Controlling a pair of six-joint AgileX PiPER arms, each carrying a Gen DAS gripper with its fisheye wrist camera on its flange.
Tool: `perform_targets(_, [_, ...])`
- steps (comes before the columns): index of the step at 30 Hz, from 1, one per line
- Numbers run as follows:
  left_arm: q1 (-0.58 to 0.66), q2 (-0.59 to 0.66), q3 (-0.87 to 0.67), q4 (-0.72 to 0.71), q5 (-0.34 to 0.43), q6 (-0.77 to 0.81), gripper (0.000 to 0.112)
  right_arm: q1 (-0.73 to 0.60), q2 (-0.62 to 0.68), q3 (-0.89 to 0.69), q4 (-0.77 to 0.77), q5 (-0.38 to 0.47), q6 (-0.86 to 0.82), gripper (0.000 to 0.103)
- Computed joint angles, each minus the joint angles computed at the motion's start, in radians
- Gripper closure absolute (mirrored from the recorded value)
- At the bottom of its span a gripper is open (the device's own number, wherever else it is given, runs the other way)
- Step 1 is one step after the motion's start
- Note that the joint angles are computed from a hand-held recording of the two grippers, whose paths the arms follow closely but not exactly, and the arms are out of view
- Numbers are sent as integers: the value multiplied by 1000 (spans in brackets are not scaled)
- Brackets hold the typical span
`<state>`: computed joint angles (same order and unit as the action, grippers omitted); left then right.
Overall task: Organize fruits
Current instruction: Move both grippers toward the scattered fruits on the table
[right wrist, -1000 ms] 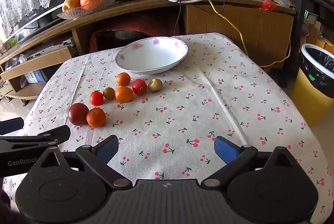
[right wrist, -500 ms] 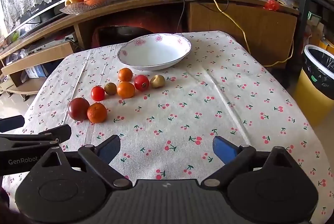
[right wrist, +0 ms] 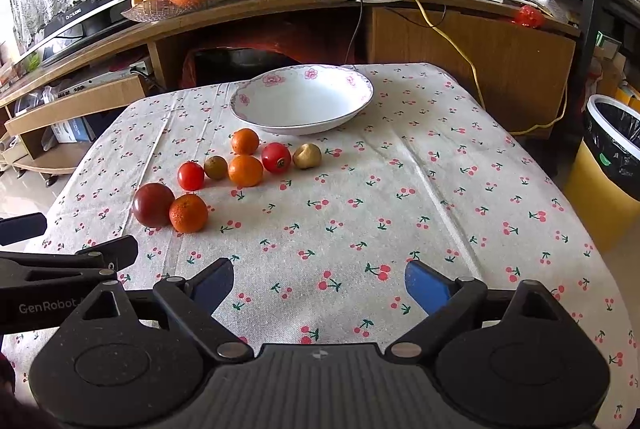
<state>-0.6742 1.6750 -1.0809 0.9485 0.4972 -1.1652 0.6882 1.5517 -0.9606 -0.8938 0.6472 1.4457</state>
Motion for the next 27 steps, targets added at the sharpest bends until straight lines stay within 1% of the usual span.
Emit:
perform_targets(11, [5, -3, 1, 10, 9, 5, 9, 4, 17, -18, 8, -9, -15, 17])
perform_targets(15, [7, -13, 19, 74, 14, -33, 9, -2, 24, -27, 26, -26, -44, 18])
perform_targets(19, [27, -21, 32, 116, 3, -46, 9, -8, 42, -46, 34, -58, -88, 19])
perform_targets(23, [44, -13, 33, 154, -1, -57, 9, -36, 62, -71, 77, -121, -196, 24])
perform_targets(25, [51, -6, 31, 172, 3, -50, 9, -57, 79, -92, 124, -156, -279, 27])
perform_targets(27, [53, -2, 39, 227, 10, -70, 9, -80, 99, -116, 195, -190, -382, 29])
